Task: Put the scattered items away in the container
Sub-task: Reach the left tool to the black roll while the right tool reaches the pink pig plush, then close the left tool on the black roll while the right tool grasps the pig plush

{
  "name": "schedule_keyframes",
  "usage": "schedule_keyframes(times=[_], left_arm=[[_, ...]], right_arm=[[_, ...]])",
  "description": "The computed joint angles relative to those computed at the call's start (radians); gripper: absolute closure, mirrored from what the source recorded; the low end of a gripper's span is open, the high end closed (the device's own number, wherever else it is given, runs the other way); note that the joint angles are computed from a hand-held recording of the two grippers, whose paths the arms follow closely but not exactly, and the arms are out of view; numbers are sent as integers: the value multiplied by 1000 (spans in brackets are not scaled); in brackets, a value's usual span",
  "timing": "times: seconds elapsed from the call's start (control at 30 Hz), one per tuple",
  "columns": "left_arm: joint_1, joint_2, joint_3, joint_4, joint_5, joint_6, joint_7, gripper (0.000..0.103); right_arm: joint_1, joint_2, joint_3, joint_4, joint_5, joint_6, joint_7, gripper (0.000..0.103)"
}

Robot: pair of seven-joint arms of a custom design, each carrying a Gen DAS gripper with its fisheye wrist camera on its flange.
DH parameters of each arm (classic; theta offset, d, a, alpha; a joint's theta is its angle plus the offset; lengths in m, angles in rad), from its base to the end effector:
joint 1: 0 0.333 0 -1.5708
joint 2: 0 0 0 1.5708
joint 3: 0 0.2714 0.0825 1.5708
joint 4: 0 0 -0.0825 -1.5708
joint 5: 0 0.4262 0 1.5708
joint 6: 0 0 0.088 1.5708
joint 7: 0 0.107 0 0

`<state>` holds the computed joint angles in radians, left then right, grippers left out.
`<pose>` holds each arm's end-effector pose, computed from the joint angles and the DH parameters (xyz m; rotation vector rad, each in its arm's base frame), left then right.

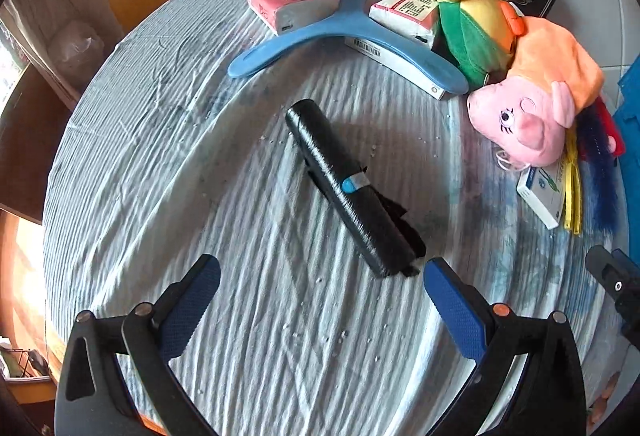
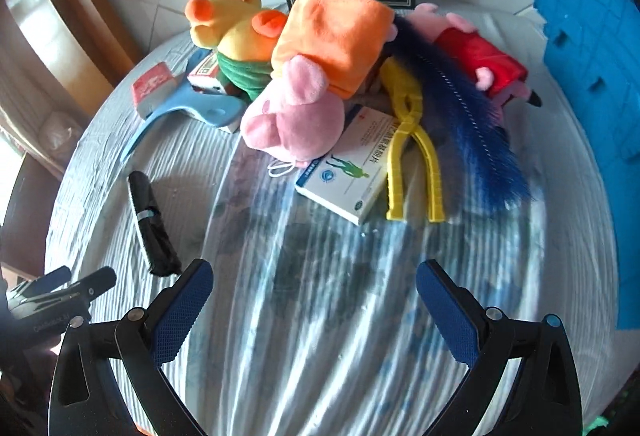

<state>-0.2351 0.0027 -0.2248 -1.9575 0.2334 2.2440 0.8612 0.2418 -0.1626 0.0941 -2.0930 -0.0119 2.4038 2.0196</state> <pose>0.5618 -0.2708 0.4414 -2.1556 1.8923 -0.3429 0.5590 0.1968 0.4859 -1.8083 2.0061 -0.2811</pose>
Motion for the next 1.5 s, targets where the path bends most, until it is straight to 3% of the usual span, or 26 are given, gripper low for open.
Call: schedule_keyframes(times=[0.27, 0.37, 0.4, 0.5, 0.6, 0.9, 0.97, 1.03, 1.13, 1.2, 1.3, 1.33, 1.4, 1.5], left_arm=[[-17, 243, 8, 219, 41, -49, -12, 0], [-15, 299, 6, 257, 9, -57, 26, 0], [-11, 284, 7, 227, 1, -8, 20, 0], [-21, 265, 14, 193, 32, 33, -6, 0], [-28, 235, 18, 144, 67, 87, -32, 0], [-41, 161, 24, 19, 205, 233, -147, 0], [-40, 175, 26, 19, 230, 264, -163, 0], [-37, 171, 26, 7, 234, 279, -159, 0], [-32, 178, 23, 16, 223, 284, -136, 0], [-33, 181, 24, 20, 227, 289, -133, 0], [-36, 195, 25, 37, 238, 298, -128, 0], [-37, 199, 24, 41, 239, 301, -121, 0], [-33, 202, 25, 39, 235, 321, -98, 0], [-28, 200, 33, 24, 249, 366, -82, 0]], right_arm=[[3, 209, -33, 138, -8, 1, 17, 0], [29, 253, -47, 166, -175, -8, 147, 0], [35, 255, -53, 160, -210, 2, 186, 0], [40, 248, -62, 109, -234, 63, 281, 0], [67, 278, -63, 116, -381, 52, 361, 0], [97, 303, -105, 26, -685, 231, 655, 0], [89, 324, -99, 41, -642, 227, 613, 0], [71, 331, -80, 62, -476, 175, 515, 1], [58, 266, -88, -36, -381, 313, 571, 6], [57, 281, -87, -18, -377, 324, 560, 19], [59, 384, -95, 86, -330, 309, 499, 26], [60, 425, -100, 124, -302, 300, 490, 26], [78, 503, -123, 187, -298, 338, 480, 0], [211, 633, -236, 330, -455, 251, 508, 0]])
